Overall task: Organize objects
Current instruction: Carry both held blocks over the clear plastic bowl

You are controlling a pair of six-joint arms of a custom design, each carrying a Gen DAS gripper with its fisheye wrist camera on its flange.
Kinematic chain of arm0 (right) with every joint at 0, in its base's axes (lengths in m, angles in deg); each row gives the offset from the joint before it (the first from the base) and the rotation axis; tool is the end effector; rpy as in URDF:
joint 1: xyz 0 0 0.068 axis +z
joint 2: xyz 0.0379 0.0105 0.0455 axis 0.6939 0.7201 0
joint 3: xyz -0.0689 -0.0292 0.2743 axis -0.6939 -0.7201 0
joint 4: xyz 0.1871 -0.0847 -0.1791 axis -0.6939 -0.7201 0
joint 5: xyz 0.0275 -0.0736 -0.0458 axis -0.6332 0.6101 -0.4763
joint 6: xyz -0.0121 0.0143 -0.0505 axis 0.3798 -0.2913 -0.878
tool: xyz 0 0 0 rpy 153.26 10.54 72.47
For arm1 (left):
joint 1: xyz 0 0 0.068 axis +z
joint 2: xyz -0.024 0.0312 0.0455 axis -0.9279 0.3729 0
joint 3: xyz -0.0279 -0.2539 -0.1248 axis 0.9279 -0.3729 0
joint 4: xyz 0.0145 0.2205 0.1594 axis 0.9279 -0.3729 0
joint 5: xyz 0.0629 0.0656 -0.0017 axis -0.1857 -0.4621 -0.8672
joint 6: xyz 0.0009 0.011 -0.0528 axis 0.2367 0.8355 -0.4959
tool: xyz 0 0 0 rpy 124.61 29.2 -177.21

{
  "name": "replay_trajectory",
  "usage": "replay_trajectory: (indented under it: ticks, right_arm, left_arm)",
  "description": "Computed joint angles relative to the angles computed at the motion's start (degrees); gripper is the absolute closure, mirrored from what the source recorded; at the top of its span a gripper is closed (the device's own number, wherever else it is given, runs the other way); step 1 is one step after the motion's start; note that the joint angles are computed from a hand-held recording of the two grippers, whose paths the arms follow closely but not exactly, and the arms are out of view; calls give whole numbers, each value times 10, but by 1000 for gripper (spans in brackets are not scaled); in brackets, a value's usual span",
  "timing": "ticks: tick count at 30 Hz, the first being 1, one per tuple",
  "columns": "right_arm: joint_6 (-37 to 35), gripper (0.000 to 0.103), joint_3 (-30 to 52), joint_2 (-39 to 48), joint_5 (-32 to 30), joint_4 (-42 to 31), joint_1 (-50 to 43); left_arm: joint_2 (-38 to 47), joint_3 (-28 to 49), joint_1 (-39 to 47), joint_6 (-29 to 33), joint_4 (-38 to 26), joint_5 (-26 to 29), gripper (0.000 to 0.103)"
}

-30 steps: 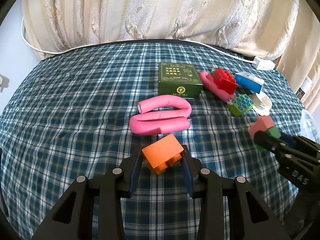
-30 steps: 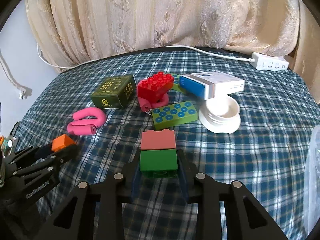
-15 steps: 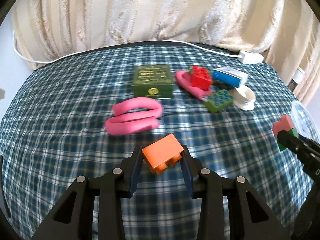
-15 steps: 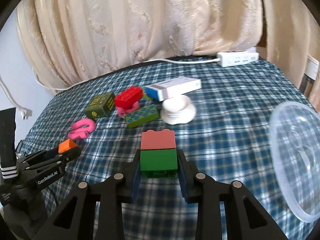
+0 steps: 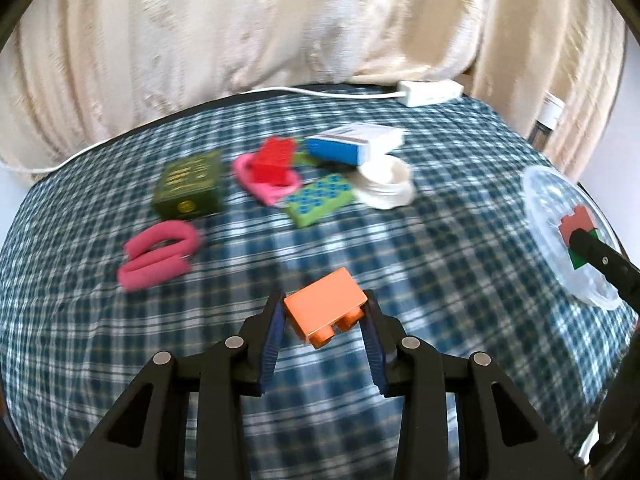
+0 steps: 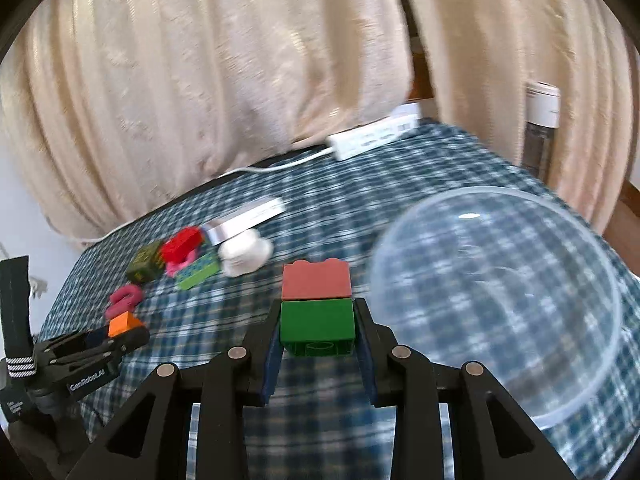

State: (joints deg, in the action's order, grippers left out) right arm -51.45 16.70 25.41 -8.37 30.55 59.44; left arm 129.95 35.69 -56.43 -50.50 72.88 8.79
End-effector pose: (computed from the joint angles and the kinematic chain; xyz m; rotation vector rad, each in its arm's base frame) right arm 0.3442 0.1027 0.0980 -0.2091 2.2804 0.4643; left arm 0.2885 0.0574 0.0756 -0.1748 2.4569 0.0305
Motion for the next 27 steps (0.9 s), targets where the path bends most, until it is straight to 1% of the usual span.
replay_trajectory:
  ticks: [7,13,27]
  right_arm:
    - [-11,69,-29,-5,-18,22,-78]
    - [-20,69,-34,2,-34,28,-128]
    - [-37,69,-28,15,-45,28,-174]
  left_arm:
    - [0,21,-84,-23,-19,-24,65]
    - [7,49,-142,-37,-36,-36,64]
    - [47,119,-226,-49,-76,-24,64]
